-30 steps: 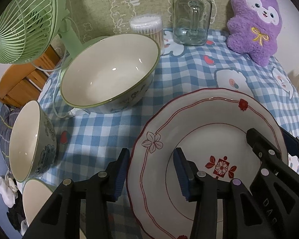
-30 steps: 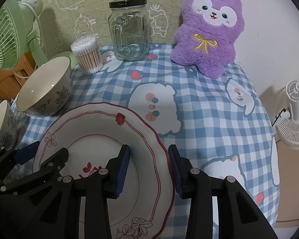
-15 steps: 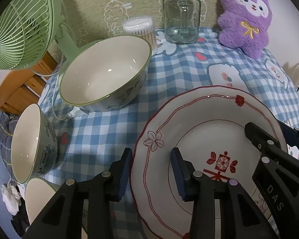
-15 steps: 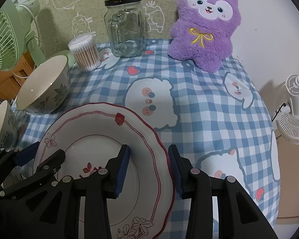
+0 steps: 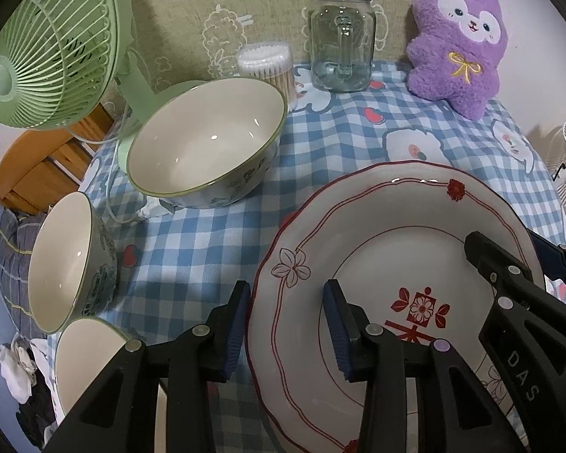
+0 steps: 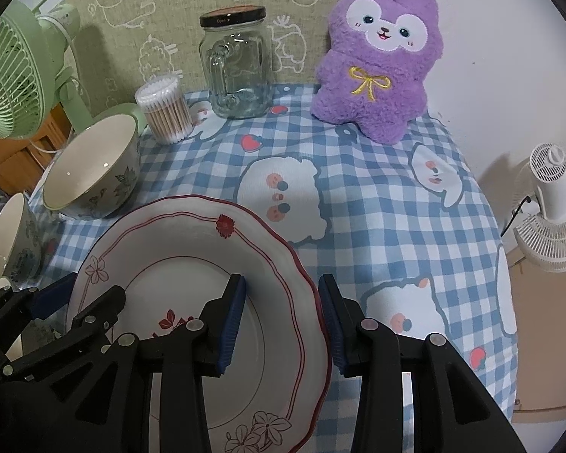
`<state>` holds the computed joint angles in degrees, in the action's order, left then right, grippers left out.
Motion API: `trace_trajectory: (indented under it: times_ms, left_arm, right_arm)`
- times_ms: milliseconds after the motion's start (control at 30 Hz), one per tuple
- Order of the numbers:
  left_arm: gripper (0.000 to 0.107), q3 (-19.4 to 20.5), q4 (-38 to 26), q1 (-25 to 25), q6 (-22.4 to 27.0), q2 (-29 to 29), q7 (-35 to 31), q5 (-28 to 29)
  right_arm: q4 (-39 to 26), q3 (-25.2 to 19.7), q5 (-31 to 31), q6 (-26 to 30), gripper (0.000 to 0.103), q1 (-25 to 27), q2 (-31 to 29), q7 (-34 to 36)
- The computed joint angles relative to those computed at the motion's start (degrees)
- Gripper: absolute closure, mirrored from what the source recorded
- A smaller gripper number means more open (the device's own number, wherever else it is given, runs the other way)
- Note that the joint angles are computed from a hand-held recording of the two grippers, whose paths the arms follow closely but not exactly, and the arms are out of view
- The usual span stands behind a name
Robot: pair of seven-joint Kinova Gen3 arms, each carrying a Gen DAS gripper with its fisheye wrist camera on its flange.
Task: Organize plates and bowls
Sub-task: 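Carry the red-rimmed plate with both grippers back toward the yellow-flower plate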
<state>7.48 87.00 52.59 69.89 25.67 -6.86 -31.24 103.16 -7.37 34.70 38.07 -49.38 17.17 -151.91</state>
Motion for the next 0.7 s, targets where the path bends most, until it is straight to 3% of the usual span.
trace_trajectory:
  times_ms: [700]
  left_arm:
    - [0.068,1.2,-3.9,4.4,4.6,-0.5,2.1,-2.1]
  right_arm:
    - [3.1,-3.5,2.0,4.8,0.060,1.1,-6.7,-4.6]
